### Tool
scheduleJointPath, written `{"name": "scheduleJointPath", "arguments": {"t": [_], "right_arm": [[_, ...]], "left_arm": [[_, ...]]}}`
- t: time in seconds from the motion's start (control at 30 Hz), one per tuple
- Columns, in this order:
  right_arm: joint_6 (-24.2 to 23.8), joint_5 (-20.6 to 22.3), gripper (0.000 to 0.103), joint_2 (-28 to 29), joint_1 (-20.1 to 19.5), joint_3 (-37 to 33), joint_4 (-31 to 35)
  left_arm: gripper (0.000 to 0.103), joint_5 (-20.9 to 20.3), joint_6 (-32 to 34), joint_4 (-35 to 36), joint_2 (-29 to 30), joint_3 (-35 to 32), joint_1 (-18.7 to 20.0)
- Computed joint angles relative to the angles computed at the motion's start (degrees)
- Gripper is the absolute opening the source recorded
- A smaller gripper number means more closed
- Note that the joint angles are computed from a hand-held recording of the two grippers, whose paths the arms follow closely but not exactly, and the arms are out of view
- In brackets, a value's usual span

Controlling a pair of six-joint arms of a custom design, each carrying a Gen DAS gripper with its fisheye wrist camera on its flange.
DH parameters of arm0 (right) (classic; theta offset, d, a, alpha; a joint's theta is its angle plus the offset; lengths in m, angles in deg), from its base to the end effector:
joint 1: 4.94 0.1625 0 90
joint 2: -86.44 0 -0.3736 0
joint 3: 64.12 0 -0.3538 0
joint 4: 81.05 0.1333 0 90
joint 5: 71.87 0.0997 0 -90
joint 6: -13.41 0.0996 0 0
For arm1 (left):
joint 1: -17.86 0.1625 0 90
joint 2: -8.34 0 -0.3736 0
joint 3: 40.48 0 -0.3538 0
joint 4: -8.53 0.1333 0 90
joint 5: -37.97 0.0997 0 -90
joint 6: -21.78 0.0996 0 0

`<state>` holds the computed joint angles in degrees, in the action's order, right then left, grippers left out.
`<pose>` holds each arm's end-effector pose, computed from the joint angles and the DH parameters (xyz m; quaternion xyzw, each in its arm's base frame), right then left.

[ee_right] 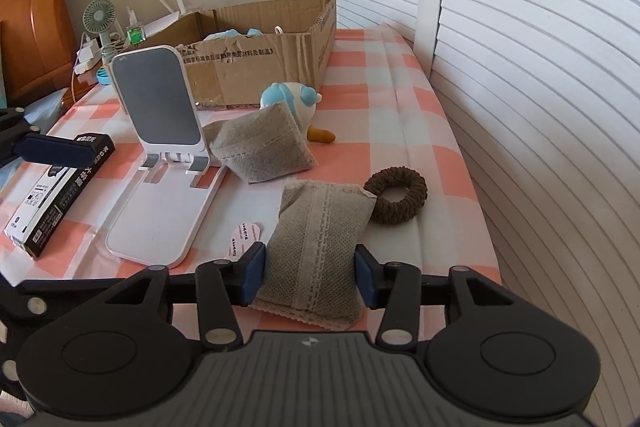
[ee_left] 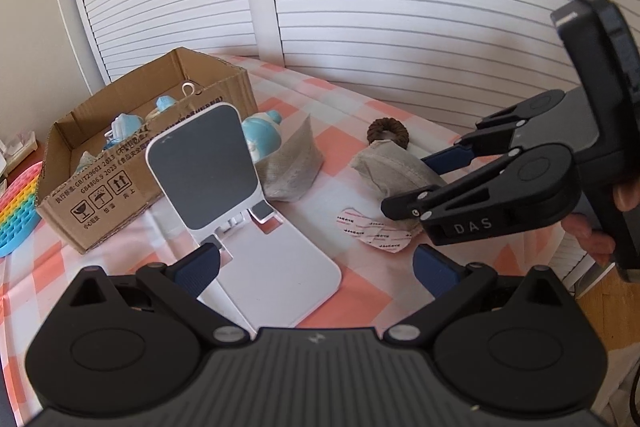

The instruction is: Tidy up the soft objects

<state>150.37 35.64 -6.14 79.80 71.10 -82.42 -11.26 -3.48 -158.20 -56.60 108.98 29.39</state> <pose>0.0801 -0.2575 0.1585 0.2321 -0.8722 0.3153 0.2933 -0.2353 -0.2504 0.0605 0.4400 0.8256 -0.2340 0.2647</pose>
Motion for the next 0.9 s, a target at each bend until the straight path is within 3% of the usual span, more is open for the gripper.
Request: {"name": "scheduleJointPath", "arguments": {"t": [0.1, 0.27, 0.4, 0.67, 0.9], "right_arm": [[-0.9, -0.3, 0.064, -0.5, -0.1, 0.4, 0.2], [-2.2, 1.3, 0.069, -0.3, 0.4, 1.3, -1.0], [-3.0, 1.5, 0.085, -0.2, 0.9, 2.2, -1.4], [-1.9, 2.0, 0.085, -2.8, 2.8, 3.4, -0.6], [-3.0, 4.1, 0.085, -5.7, 1.7, 4.9, -1.8]], "left_arm": [[0.102, 0.1, -0.4, 0.2, 0.3, -0.2, 0.1], [0.102, 0.3, -1.1, 0.7, -0.5, 0.0, 0.1], [0.102, 0.3, -1.8, 0.8, -1.4, 0.5, 0.1], [0.102, 0.6, -4.0, 1.5, -2.8, 1.4, -0.4], [0.102, 0.1, -4.9, 1.6, -3.5, 2.1, -1.3]]}}
